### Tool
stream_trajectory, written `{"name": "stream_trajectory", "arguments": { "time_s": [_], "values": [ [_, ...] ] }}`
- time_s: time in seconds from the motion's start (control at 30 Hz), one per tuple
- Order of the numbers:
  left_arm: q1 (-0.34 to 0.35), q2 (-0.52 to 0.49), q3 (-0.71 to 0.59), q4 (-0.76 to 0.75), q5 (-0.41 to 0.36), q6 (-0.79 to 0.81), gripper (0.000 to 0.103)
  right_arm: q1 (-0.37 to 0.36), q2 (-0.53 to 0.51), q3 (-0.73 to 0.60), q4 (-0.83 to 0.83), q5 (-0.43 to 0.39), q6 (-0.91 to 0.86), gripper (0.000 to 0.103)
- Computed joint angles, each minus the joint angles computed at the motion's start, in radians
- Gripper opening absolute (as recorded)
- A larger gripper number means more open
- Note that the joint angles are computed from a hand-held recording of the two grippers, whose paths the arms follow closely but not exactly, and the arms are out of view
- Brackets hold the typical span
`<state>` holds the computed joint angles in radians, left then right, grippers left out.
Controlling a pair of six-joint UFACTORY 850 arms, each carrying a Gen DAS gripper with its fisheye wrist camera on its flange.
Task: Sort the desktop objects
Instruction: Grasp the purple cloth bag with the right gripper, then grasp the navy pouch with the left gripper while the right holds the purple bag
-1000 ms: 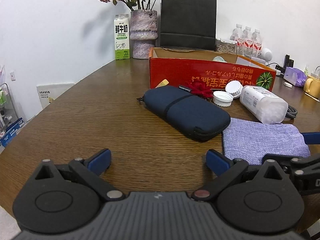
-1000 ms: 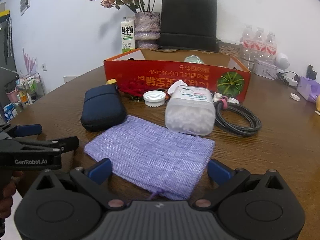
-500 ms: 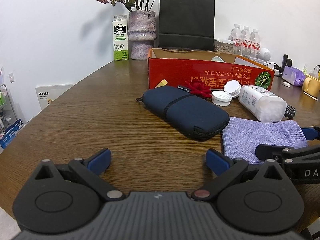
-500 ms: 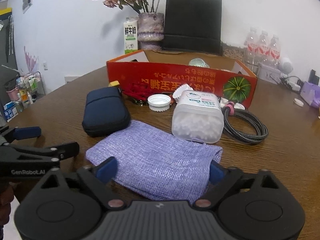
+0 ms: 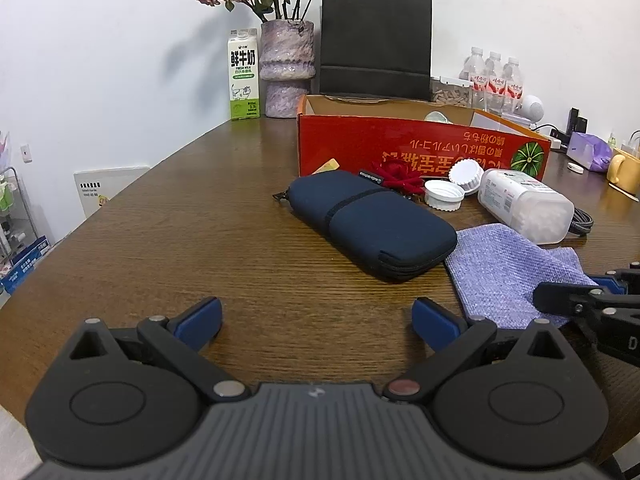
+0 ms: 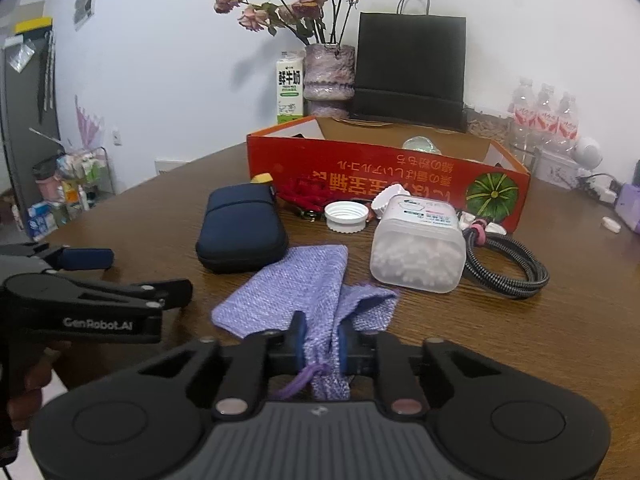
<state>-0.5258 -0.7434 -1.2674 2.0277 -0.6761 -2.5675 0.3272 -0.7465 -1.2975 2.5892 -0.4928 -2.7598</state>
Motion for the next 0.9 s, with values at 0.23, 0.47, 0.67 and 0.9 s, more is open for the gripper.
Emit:
{"name": "stream_trajectory", "arguments": {
  "time_s": [0.23,0.47,0.67,0.9],
  "values": [
    [-0.004,0.006,-0.008,-0.021,0.030,0.031,0.103,-0.016,0.013,0.024,-0.020,-0.034,0.041,0.010],
    [-0.014,0.013,-0.037,-0.019,0.004,0.052,0.103,-0.037,0.040,0.057,0.021,-0.100,0.014,0.010],
    [-0.009,-0.037,-0.175,-0.139,0.025,0.193,0.103,-0.065,0.062,0.067,0.070,-0.164,-0.023,0.010],
    [0.016,-0.175,-0.439,-0.502,0.042,0.523,0.103,-0.101,0.024,-0.011,0.104,-0.161,-0.034,0.010]
  ]
}}
